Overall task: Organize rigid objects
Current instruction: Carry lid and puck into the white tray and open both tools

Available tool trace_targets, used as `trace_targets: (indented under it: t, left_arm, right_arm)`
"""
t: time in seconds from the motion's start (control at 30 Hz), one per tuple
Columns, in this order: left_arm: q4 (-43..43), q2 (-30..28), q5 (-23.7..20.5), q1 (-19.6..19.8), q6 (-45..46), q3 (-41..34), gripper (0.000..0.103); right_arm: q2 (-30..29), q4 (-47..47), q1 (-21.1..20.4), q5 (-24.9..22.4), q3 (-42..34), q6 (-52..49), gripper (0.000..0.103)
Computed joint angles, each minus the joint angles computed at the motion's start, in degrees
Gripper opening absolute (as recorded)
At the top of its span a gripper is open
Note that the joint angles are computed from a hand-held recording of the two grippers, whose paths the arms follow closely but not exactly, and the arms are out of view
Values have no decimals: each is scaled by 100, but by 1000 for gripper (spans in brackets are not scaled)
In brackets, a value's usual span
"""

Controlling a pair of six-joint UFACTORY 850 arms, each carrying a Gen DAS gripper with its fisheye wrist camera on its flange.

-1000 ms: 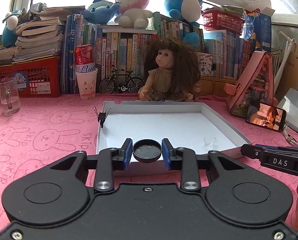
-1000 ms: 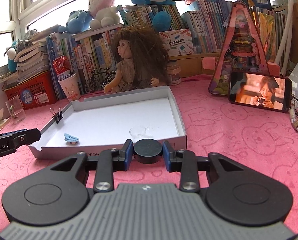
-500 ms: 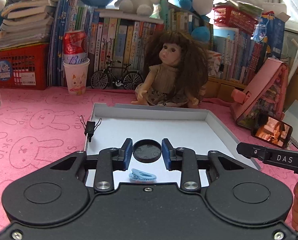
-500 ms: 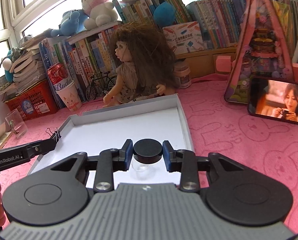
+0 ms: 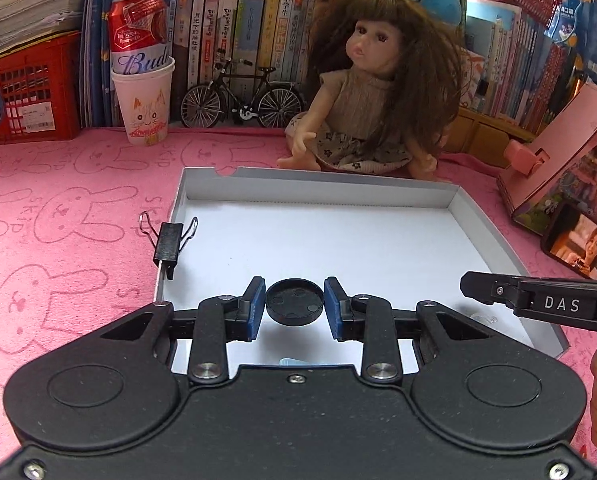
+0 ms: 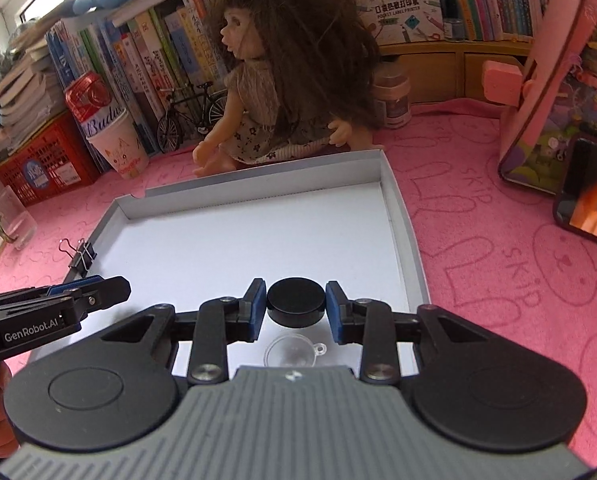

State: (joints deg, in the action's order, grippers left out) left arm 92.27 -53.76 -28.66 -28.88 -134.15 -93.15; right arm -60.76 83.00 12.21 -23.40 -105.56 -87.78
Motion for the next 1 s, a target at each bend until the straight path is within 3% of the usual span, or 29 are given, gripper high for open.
trace_targets:
  t: [0.67, 1.0]
  left_arm:
    - [-588, -173, 95, -19, 545, -231, 30]
    - [-617, -188, 30, -49, 616, -232, 30]
  right_arm:
    - [-93, -690, 127, 383, -109, 352, 37]
    - [-40, -496, 140, 433, -7, 13, 40]
